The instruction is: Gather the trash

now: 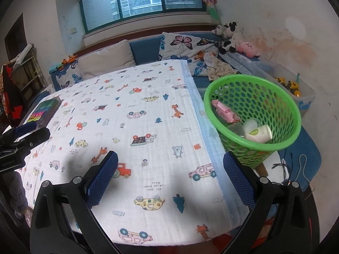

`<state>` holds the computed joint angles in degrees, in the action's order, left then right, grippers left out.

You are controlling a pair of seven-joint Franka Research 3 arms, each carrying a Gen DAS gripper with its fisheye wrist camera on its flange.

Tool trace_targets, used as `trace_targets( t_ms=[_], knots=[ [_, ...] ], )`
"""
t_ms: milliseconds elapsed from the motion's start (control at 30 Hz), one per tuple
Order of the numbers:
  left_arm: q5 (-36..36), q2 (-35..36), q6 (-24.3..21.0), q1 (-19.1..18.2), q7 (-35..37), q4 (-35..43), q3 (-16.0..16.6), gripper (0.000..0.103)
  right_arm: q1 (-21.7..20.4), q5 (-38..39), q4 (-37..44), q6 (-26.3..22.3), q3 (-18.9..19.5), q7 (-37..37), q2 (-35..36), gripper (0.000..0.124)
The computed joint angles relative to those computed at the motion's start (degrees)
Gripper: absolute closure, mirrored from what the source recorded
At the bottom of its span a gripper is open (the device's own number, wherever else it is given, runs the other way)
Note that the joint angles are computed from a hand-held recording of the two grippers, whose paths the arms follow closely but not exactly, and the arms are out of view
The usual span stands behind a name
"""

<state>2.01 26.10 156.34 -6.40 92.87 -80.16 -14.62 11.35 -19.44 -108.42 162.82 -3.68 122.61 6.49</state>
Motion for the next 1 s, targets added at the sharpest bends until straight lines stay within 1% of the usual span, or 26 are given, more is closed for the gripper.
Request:
trace_targets(
  t_ms=[167, 467, 600, 1000],
  knots=[
    [1.14, -0.77, 0.61, -0.2, -1.26, -1.38, 0.86, 0.007, 0.15, 0.21, -0.29, 0.56, 0.18, -0.56, -0.12, 0.025],
    [1.84, -1.81, 1.24, -0.07, -3.39, -3.2, 1.19, 0.007, 0.78, -3.23, 0.22, 0.03, -0.07, 0.58, 0.0, 0.025],
    [3.2, -2.14, 1.49, -0.52, -4.96, -3.8, 1.98, 0.007, 1.07, -4.84, 0.49, -0.51, -0.22, 1.41, 0.22, 0.025],
    [4.05, -2.32, 1.27, -0.34, -6.89, -4.23, 2.07, 0.007, 1.08, -4.52, 0.56, -0.26, -0.13, 1.03, 0.37, 0.025]
  ],
)
